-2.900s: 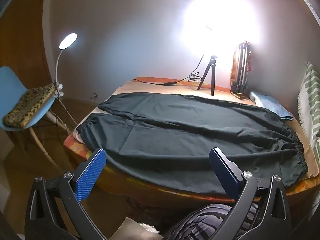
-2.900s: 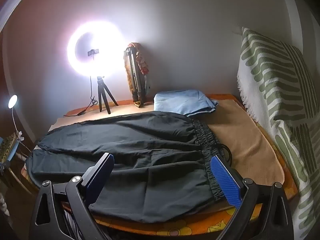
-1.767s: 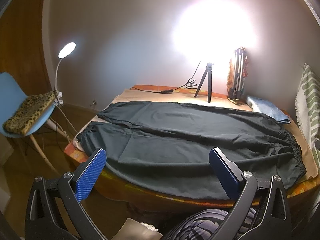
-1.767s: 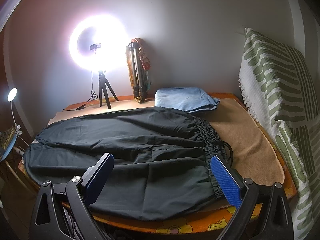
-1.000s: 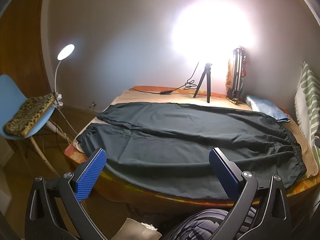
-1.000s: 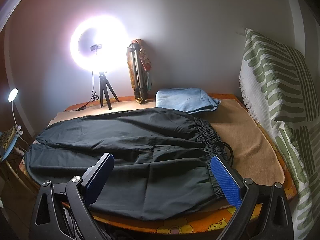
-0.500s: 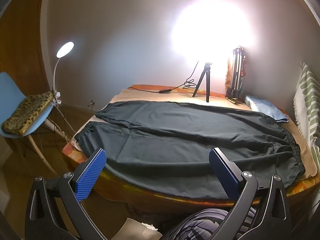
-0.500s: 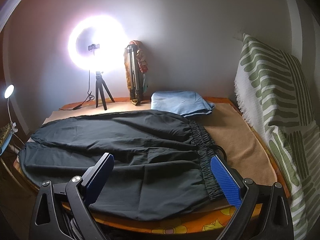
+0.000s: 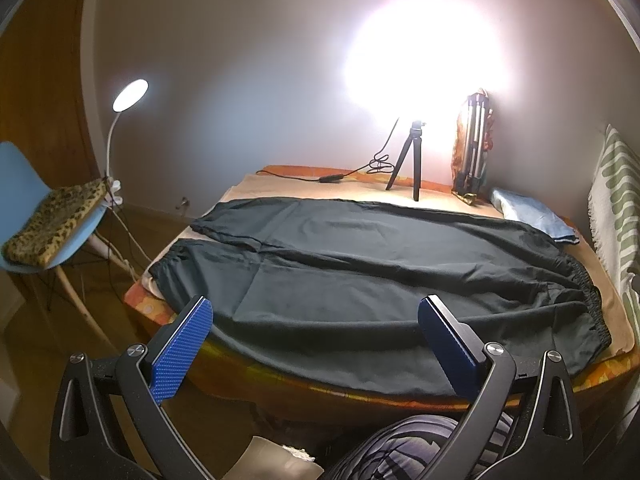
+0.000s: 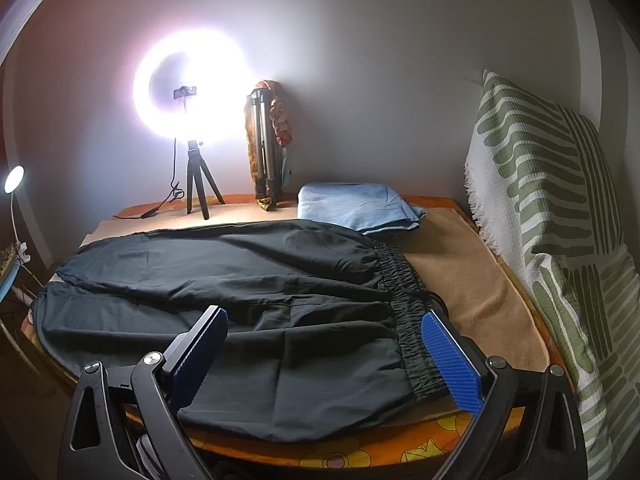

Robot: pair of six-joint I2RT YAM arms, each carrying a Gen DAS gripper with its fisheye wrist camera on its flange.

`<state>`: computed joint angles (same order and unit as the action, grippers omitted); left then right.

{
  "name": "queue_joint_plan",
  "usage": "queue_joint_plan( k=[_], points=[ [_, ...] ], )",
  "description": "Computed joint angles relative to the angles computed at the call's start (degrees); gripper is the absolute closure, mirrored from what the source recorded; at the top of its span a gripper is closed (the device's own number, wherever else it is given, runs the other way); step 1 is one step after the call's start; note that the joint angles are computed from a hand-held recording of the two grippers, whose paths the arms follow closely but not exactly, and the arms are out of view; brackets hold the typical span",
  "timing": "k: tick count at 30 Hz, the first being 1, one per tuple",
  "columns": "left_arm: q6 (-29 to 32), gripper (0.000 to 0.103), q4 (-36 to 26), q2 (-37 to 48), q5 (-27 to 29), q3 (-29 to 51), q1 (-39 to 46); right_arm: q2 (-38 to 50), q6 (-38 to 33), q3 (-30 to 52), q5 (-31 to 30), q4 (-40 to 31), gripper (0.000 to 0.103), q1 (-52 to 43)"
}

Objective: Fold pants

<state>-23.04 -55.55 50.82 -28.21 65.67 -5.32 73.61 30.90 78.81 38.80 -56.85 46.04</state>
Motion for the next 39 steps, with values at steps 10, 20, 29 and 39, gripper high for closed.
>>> queue_joint_plan(
  k=[10, 20, 29, 39],
  points=[
    [-0.1, 0.001, 0.2, -0.3, 0.6, -0.6, 0.9, -0.5, 0.0, -0.9, -0.3, 0.6, 0.004, 0.2],
    [0.9, 0.001, 0.4, -1.4, 1.9, -1.5, 2.6, -0.6, 0.2, -1.0, -0.2, 0.7, 0.004, 1.1],
    [7.2, 0.001, 1.9, -5.4, 10.0, -4.9, 15.4, -0.7, -2.3, -1.0, -0.8, 3.0, 0.004, 2.3],
    [19.7, 0.001, 4.9, -8.9, 32.2, -7.9, 41.5, -1.3, -5.6, 0.2, -0.2, 3.9, 0.004, 3.5]
  ],
)
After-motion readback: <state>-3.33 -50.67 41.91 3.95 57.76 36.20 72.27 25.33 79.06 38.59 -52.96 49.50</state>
